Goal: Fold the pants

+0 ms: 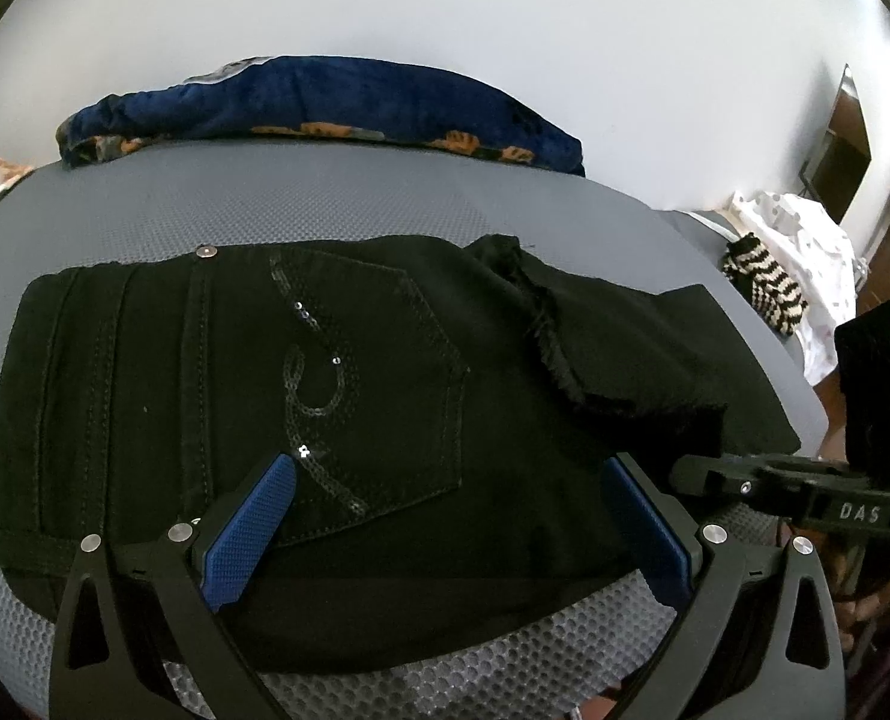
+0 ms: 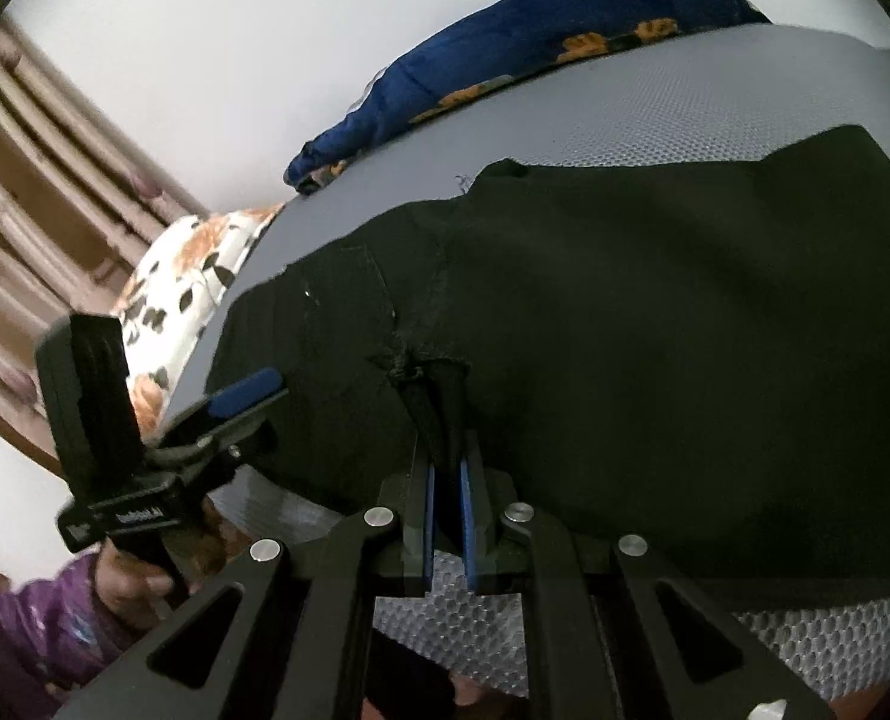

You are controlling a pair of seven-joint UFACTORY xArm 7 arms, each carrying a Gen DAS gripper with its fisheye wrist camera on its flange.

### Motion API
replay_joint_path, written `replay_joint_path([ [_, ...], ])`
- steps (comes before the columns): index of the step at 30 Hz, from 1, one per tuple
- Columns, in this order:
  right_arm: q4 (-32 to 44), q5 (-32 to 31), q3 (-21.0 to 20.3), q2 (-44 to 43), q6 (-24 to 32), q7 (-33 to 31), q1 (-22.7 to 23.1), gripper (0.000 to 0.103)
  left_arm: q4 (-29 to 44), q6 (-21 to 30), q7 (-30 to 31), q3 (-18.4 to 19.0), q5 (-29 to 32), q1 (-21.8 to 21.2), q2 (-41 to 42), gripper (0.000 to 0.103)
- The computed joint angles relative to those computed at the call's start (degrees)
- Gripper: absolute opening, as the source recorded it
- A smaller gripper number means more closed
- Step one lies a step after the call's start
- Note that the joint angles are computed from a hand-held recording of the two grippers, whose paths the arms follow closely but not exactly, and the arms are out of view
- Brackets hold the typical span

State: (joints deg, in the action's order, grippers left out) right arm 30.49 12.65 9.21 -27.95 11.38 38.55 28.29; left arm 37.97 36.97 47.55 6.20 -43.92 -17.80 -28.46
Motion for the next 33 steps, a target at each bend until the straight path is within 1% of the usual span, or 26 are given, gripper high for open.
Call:
replay_joint_path([
  [4, 0.6, -2.47, 2.12, 0.46, 1.35, 0.52, -1.49, 0.011, -0.02, 0.09, 0.06, -0.01, 0.18, 0.08, -0.03, 0.101],
  [5, 0.47, -2.21, 1.58, 0.47, 0.79, 0.0, -0.74, 0.015, 0.03, 0.13, -0.01, -0.03, 0.19, 0.1, 0.02, 0.101],
  [6, 0.15, -0.48, -0.79, 0.5, -0.42, -2.1, 2.07, 0.018, 0.08, 0.16, -0.06, -0.06, 0.23, 0.13, 0.1, 0.101],
  [8, -0.06, 1.82, -3.66, -0.17, -1.2, -5.42, 5.67, 0.032, 0.16, 0.2, -0.09, -0.12, 0.28, 0.16, 0.13, 0.101],
  [9, -0.15, 2.9, -4.85, -0.79, -1.16, -6.98, 7.11, 0.036, 0.21, 0.25, -0.06, -0.12, 0.36, 0.19, 0.13, 0.101],
  [10, -0.95, 4.86, -6.65, -2.15, -1.98, -8.51, 9.01, 0.039, 0.37, 0.39, -0.18, -0.14, 0.54, 0.29, 0.18, 0.101],
  [11, -2.27, 6.94, -7.96, -3.8, -3.72, -8.96, 10.2, 0.039, 0.53, 0.5, -0.25, -0.1, 0.49, 0.29, 0.29, 0.101],
  [12, -5.06, 9.79, -9.72, -7.02, -6.97, -8.28, 11.03, 0.039, 0.97, 1.1, -0.44, 0.19, 0.16, 0.24, 0.46, 0.101],
  [13, -6.32, 10.67, -9.84, -8.64, -7.83, -7.37, 10.12, 0.039, 1.43, 1.86, -0.68, 0.47, -0.43, 0.13, 0.6, 0.101],
  [16, -11.5, 9.91, -7.79, -16.32, -4.52, -0.53, 0.04, 0.039, 3.71, 5.57, -0.75, 1.69, -3.39, -0.29, 1.44, 0.101],
  [18, -13.42, 9.0, -8.73, -19.1, -2.81, 0.84, -2.07, 0.037, 5.41, 8.89, -0.3, 2.27, -5.91, -0.47, 2.23, 0.101],
  [19, -14.2, 8.74, -9.67, -19.95, -2.89, 0.64, -1.71, 0.036, 6.2, 10.11, 0.18, 2.14, -7.25, -0.57, 2.75, 0.101],
  [20, -14.73, 8.34, -10.09, -20.44, -2.73, 0.59, -1.73, 0.035, 6.65, 10.3, 0.75, 1.41, -8.14, -0.5, 3.09, 0.101],
  [23, -15.39, 8.02, -11.62, -20.03, -3.64, 0.03, -0.01, 0.035, 7.17, 7.93, 3.31, -1.89, -9.77, -1.21, 4.13, 0.101],
  [24, -15.23, 7.6, -11.76, -19.78, -3.34, -0.3, 0.23, 0.035, 7.07, 7.03, 4.33, -2.91, -10.21, -1.77, 4.62, 0.101],
  [25, -14.84, 6.96, -11.77, -19.35, -2.42, -0.81, 0.2, 0.034, 6.66, 5.6, 4.74, -4.56, -9.25, -2.1, 5.26, 0.101],
  [26, -14.44, 5.97, -11.49, -18.99, -0.73, -1.53, -0.48, 0.028, 6.05, 3.13, 3.2, -7.1, -5.89, -1.71, 5.92, 0.101],
  [27, -14.37, 5.2, -10.84, -18.85, 0.65, -1.93, -1.32, 0.026, 5.12, 0.24, 0.13, -10.01, -0.55, -0.91, 6.61, 0.1],
  [28, -14.33, 4.85, -10.56, -18.84, 1.83, -2.33, -1.6, 0.022, 3.71, -2.33, -0.88, -11.96, 2.63, -0.42, 7.51, 0.099],
  [29, -13.59, 4.38, -10.36, -18.81, 3.86, -2.77, -2.14, 0.019, 1.35, -6.63, 0.5, -11.57, 3.42, -2.33, 6.15, 0.099],
  [30, -13.19, 4.25, -11.42, -19.34, 4.77, -2.48, -1.58, 0.019, -0.33, -8.95, 2.12, -12.1, 3.33, -2.66, 4.81, 0.099],
  [31, -13.66, 6.52, -11.83, -20.38, 3.29, -3.11, -1.12, 0.024, -0.74, -8.88, 1.33, -11.09, 4.81, -3.65, 4.33, 0.099],
  [33, -14.18, 7.96, -12.4, -21.18, -0.6, -3.37, -0.37, 0.025, 0.05, -6.62, 1.03, -7.7, 3.5, -5.34, 3.36, 0.099],
])
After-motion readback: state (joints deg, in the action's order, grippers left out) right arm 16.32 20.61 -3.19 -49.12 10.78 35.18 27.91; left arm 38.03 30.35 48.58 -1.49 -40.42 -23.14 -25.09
